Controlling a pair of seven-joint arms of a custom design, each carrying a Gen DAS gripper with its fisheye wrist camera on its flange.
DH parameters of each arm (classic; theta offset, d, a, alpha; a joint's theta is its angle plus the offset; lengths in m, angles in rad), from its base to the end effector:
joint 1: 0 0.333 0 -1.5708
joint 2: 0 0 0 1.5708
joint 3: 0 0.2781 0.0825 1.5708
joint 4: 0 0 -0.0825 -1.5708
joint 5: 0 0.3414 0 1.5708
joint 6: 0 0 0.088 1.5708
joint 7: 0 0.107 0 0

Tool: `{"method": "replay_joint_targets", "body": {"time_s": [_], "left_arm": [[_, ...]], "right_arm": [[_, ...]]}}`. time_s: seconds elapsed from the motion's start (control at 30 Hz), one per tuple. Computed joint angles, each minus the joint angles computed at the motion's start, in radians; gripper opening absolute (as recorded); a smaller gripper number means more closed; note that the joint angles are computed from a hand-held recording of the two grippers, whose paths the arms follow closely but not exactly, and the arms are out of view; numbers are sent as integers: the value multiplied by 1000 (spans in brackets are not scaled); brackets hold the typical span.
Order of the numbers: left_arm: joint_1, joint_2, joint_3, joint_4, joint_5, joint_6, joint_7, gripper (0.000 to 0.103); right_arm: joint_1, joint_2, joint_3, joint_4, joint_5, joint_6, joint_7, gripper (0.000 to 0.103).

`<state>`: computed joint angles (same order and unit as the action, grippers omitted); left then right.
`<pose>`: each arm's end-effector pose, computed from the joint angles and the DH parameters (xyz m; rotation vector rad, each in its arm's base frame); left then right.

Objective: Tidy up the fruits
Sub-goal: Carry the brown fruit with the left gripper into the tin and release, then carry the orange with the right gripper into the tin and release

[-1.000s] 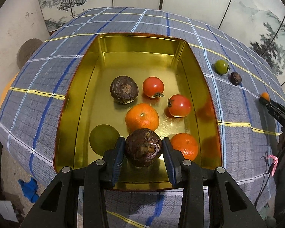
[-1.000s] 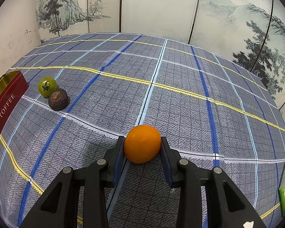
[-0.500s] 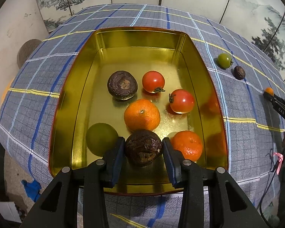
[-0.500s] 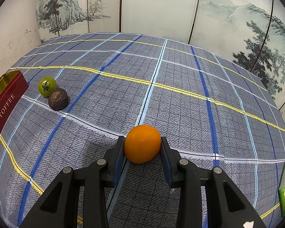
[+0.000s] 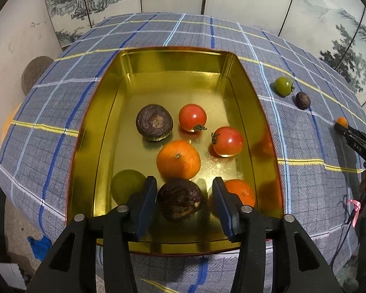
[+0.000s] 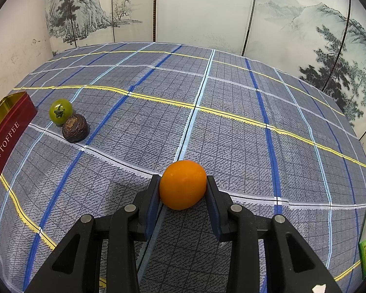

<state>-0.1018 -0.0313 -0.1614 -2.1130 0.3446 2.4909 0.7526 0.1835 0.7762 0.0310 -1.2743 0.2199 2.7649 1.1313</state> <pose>0.5161 -0.1415 0.4549 -2.2304 1.6075 -0.4581 0.7174 0.1394 0.3652 -2.1294 1.3179 -0.5905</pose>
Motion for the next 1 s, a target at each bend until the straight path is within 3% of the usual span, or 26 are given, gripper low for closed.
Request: {"method": "replay_joint_targets", "body": {"time_s": [0.4,0.77,1.0], "left_arm": [[4,-28,-6,-4,96,12,-79,71],[33,-75,-6,-35,221,21,-246,75],[45,-92,-8,-53,256,6,-299,79]], "right_arm": [[-3,6,3,9,6,-5,-4,34],[19,-11,-21,-10,-14,9,32,32],[-1,-42,58,3,36,-29,-25,32]]}}
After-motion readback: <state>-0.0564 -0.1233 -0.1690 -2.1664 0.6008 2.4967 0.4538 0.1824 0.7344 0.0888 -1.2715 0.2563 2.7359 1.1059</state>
